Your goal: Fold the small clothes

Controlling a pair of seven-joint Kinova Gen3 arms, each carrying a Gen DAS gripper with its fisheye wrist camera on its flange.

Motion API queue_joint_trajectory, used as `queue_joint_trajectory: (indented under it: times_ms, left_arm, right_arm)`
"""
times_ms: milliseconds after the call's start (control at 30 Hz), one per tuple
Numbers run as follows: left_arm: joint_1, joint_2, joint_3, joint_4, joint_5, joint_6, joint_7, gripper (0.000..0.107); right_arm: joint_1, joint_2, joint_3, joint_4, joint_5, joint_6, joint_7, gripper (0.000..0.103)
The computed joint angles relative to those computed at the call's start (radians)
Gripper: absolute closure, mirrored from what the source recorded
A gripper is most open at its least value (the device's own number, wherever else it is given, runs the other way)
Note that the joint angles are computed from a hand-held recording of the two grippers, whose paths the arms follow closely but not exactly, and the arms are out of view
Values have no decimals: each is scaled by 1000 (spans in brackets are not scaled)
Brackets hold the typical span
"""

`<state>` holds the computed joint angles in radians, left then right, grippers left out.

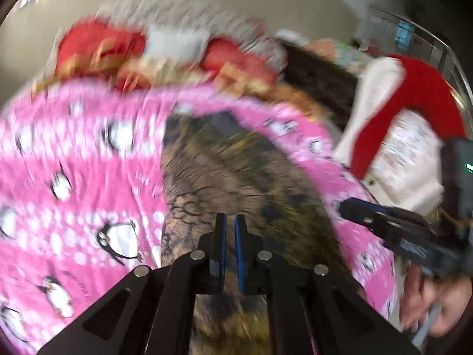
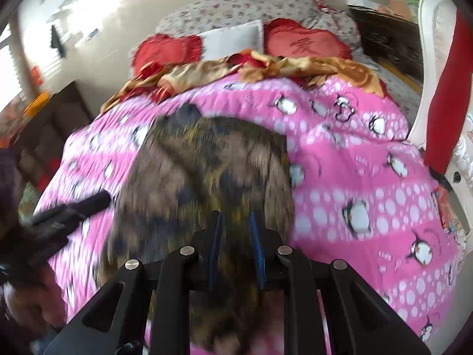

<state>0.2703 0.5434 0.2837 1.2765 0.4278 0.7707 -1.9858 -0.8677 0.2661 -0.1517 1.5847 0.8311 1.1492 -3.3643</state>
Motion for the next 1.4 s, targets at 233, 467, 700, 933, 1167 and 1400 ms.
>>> queue_joint_trajectory:
  times_ms: [233,467,700,933,1167,1400]
  left_arm:
    - [55,33,-118,0,52,37,-19,105]
    - [97,61,-75,-153,-23,-30,77,89]
    - [212,293,-109,-475,-226,13,277,87]
    - [192,332,-162,-549,-54,108,157,87]
    - [-74,170,64,-293,-5,109,-128,14]
    - [-64,248,-25,-303,180,350,-211,19]
  right_arm:
    - [202,81,-35,-1,-211,-196,143,98]
    - [74,5,102,-43,-99,-75,34,98]
    - [200,163,104,-157,-124,-127,41,97]
    - [147,153,202,27,18,-326,-162,85]
    - [99,-18,165,152,117,-331,-146,80]
    - [228,-206,-24,452,300,-567,-384,57]
